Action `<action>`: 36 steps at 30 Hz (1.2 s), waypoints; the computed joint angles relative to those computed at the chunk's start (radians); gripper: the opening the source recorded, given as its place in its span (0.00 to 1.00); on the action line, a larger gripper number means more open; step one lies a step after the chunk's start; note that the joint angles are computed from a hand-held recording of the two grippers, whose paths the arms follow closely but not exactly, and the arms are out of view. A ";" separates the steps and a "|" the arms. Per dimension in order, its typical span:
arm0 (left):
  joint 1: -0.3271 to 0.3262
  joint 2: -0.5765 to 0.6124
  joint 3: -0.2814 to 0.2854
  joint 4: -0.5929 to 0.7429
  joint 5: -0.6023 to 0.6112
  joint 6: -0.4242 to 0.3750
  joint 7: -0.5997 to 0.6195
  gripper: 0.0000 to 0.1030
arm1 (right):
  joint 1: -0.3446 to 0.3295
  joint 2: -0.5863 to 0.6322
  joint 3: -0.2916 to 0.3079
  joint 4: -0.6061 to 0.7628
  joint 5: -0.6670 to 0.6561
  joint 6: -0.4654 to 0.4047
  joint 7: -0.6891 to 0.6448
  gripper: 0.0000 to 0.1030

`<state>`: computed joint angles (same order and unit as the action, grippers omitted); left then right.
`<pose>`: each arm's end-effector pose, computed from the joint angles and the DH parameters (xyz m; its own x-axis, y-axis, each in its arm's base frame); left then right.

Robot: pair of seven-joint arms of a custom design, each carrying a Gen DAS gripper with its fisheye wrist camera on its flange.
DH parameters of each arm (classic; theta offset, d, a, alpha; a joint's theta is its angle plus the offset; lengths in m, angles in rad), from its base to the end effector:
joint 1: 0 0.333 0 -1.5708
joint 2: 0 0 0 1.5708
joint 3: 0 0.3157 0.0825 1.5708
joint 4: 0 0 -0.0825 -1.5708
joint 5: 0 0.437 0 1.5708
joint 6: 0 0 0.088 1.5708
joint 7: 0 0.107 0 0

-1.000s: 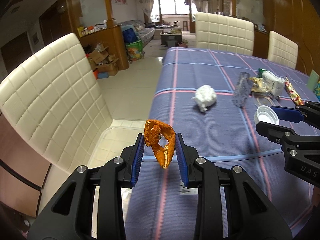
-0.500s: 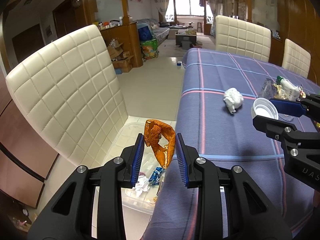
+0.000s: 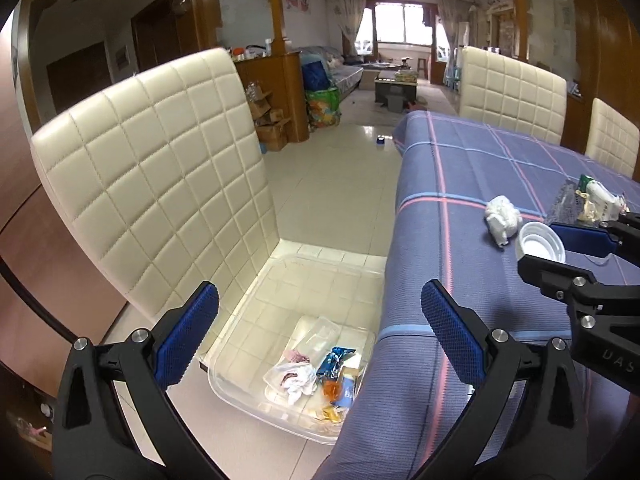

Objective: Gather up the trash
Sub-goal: 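Carry the orange wrapper and white lid over the bin and release both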

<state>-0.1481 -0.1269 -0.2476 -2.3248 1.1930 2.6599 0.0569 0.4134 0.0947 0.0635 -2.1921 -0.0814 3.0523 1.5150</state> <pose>0.5066 -0.2411 0.3929 0.1711 -0.9822 -0.0781 -0.6496 -0.0528 -0.7584 0.5599 0.2958 0.3987 0.5377 -0.8379 0.0938 -0.5743 -0.4454 -0.6869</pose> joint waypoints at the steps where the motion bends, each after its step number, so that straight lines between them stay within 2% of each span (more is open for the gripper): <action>1: 0.001 0.002 0.004 -0.002 -0.007 0.008 0.004 0.97 | 0.002 0.003 -0.002 0.003 -0.006 0.000 0.005 0.38; 21: 0.029 -0.074 -0.008 -0.085 -0.001 -0.013 -0.039 0.97 | 0.069 0.095 -0.026 0.100 -0.054 -0.032 0.010 0.38; 26: 0.047 -0.095 -0.006 -0.104 -0.014 -0.025 -0.062 0.97 | 0.072 0.118 -0.012 0.128 -0.030 -0.023 -0.028 0.38; 32: 0.063 -0.110 -0.003 -0.122 -0.046 -0.039 -0.054 0.97 | 0.121 0.156 -0.052 0.176 -0.046 -0.022 -0.002 0.38; 34: 0.066 -0.111 -0.003 -0.127 -0.061 -0.043 -0.047 0.97 | 0.126 0.166 -0.057 0.192 -0.041 -0.033 0.011 0.44; 35: 0.068 -0.114 -0.003 -0.130 -0.067 -0.042 -0.044 0.97 | 0.140 0.171 -0.073 0.198 -0.055 -0.036 0.032 0.59; 36: 0.069 -0.115 -0.004 -0.132 -0.070 -0.043 -0.041 0.97 | 0.155 0.173 -0.091 0.200 -0.073 -0.031 0.055 0.67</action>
